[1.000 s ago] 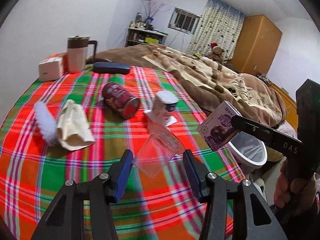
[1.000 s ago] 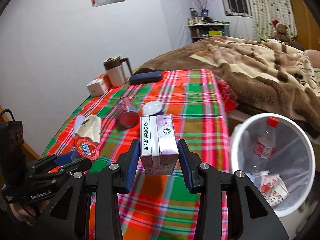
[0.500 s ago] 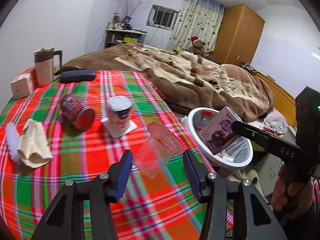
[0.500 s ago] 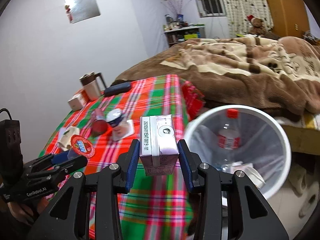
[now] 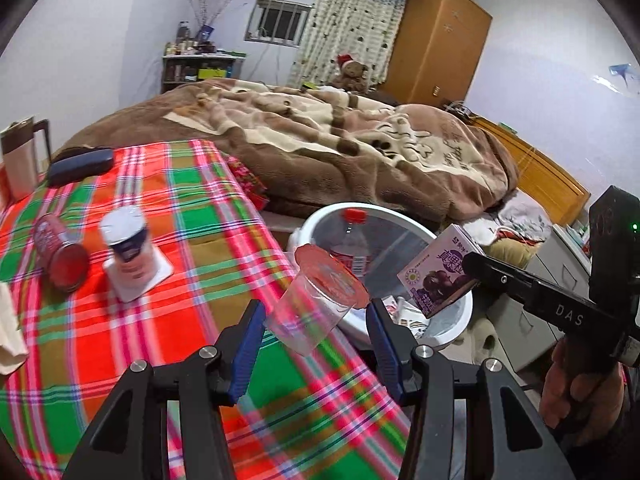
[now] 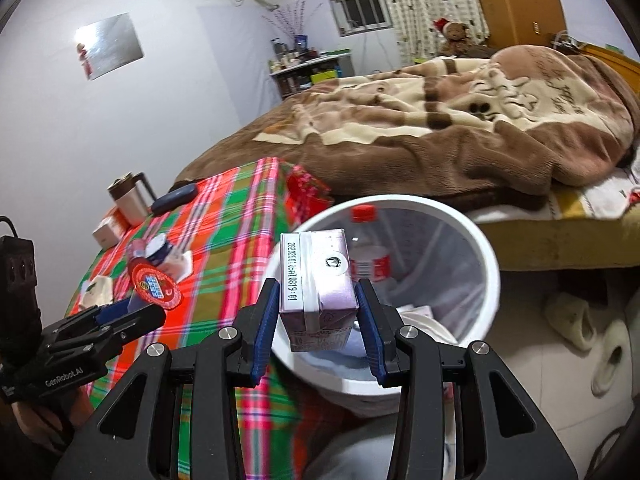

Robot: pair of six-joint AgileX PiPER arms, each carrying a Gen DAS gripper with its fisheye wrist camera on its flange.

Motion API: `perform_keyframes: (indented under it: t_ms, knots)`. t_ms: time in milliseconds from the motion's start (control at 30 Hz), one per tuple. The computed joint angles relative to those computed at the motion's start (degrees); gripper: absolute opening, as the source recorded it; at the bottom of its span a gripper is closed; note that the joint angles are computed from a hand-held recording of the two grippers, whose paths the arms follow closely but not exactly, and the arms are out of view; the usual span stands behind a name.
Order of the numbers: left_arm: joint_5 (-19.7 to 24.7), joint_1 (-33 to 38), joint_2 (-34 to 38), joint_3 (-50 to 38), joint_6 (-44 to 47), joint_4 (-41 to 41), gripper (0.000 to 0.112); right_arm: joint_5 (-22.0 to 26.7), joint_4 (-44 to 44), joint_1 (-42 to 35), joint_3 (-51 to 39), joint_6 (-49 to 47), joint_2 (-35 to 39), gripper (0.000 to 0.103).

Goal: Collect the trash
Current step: 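Carry the cup and carton over the bin and open both tools, then move both open tools back from the bin to the table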

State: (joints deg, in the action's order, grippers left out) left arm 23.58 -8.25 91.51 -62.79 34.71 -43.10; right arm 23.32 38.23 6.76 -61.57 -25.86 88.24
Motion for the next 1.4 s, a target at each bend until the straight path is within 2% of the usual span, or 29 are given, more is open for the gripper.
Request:
perform_keyframes:
  t_ms: [567,833,1000,1133,1400]
  knots:
    - [2.4,-6.4,13.2,-11.7,-2.8,3.2,0.052,2.3,0.4,-5.2,0.3,-1.1,2.3,0.040]
    - [5.1,-7.3,18.2,-16.6,-3.8,4.4,0.052,4.5,-1.7,-6.7,-1.2,0.9,4.4,0.041]
    - [3.4,-7.2,18.3,-16.4,-2.7,2.5,0.060,4.4,-0.2,-6.9,-1.0,-0.4,4.4,0.041]
    - [2.9,-6.8,17.3,-15.6,-2.2,1.8,0.060,4.2,0.5,-7.1,-0.9,-1.1,4.1,0.054]
    - [1.9,-5.1,13.3,-11.3,-1.3,0.5,0.060,3.5,-0.8,-5.6,-0.2,-0.4,2.4,0.054]
